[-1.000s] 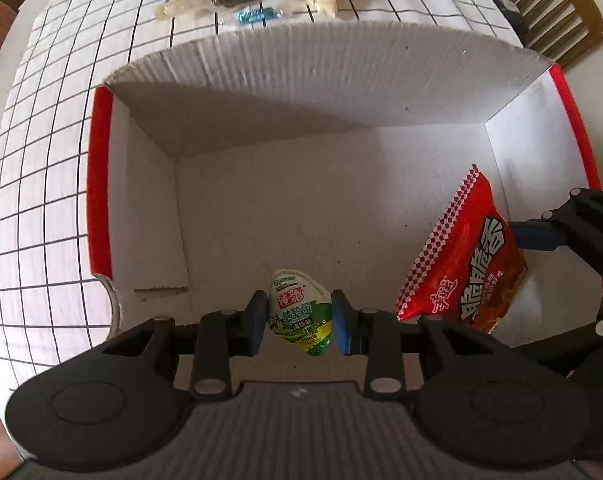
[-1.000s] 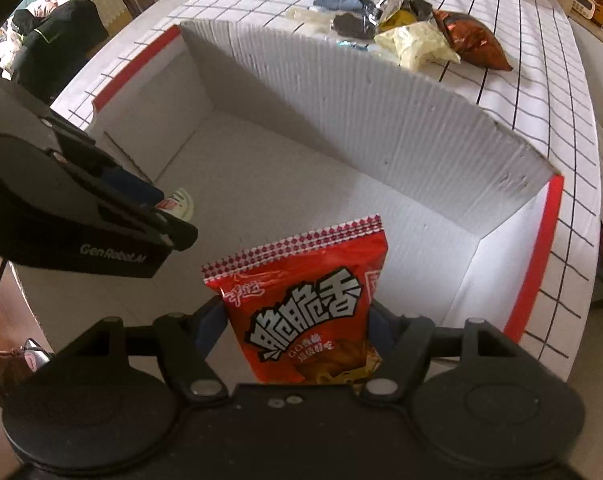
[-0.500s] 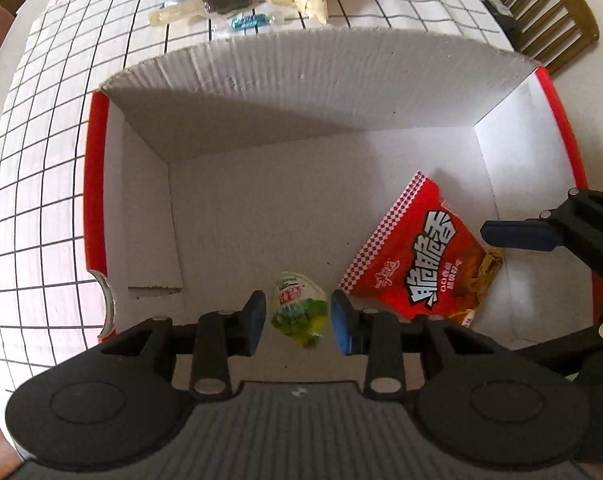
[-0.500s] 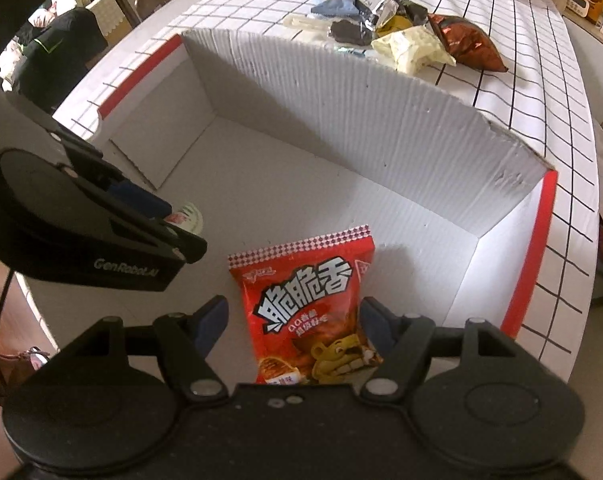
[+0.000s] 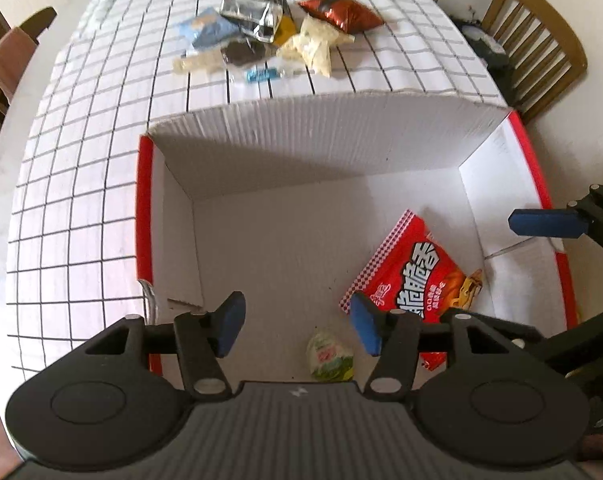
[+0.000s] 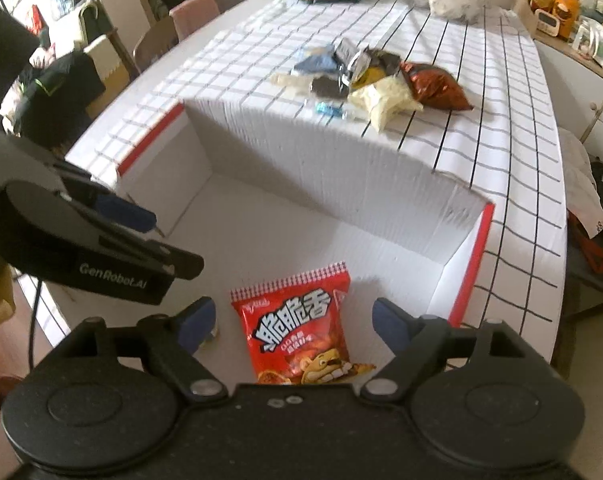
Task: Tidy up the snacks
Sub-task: 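Move both grippers back over the snack pile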
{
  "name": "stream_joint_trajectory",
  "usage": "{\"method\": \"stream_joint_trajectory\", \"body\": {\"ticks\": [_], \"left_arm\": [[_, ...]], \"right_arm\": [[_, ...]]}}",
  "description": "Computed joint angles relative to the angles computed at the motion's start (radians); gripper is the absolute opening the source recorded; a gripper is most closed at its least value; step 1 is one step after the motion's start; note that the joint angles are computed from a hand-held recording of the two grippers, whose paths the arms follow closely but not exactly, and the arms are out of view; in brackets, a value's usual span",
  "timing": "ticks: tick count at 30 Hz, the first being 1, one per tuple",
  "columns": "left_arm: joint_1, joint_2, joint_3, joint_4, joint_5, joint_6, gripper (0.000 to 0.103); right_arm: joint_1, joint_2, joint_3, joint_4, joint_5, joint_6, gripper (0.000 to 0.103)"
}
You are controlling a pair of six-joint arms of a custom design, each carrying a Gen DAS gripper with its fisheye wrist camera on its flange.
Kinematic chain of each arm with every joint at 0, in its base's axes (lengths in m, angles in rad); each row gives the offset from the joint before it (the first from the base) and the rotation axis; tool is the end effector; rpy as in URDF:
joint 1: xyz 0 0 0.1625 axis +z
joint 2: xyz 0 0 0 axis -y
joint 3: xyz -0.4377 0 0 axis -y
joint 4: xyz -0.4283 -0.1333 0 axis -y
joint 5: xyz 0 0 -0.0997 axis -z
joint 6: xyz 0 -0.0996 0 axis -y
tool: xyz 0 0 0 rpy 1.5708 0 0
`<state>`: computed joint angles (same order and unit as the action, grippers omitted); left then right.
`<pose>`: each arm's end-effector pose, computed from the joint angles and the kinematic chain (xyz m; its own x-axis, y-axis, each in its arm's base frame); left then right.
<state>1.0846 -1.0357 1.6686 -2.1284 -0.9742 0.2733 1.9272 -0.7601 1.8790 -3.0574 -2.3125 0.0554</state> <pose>-0.1419 -0.6735 0.1960 -0.5595 0.6461 -0.5191 0.6407 0.7345 0.2236 0.2795 -0.5615 0.0461 -0.7926 0.0188 0.6095 -0.2821 0.8748 -0.3938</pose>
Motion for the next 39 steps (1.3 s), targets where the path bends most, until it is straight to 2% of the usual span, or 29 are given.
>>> {"method": "stream_joint_trajectory", "body": {"ticks": [6,10,15,22,29,35,39], "left_arm": [[-0.015,-0.040,0.029,-0.088,-0.025,0.057,0.068],[-0.023,-0.057,0.034,-0.141,-0.047,0.073,0.069],[-0.027,-0.072,0.032,-0.218,-0.077,0.096,0.079],[-0.016,-0.059,-0.009,-0.330,-0.134,0.137,0.082],[0.004,0.004,-0.115,-0.379,-0.161,0.185,0.085],[0.021,0.070,-0.213,-0.394,-0.187,0.246,0.085],[0.029,0.118,-0.265,-0.406,-0.197,0.319,0.085]], "right_arm": [[0.011,-0.019,0.007,-0.083,0.014,-0.038,0.090],[0.024,-0.033,0.008,-0.139,0.019,-0.062,0.093],[0.034,-0.042,0.001,-0.209,0.018,-0.106,0.098],[0.031,-0.051,-0.027,-0.276,0.018,-0.133,0.102],[0.011,-0.059,-0.080,-0.261,0.018,-0.091,0.102],[-0.002,-0.031,-0.170,-0.232,-0.056,-0.080,0.102],[-0.024,-0.007,-0.241,-0.183,-0.086,-0.029,0.102]]}}
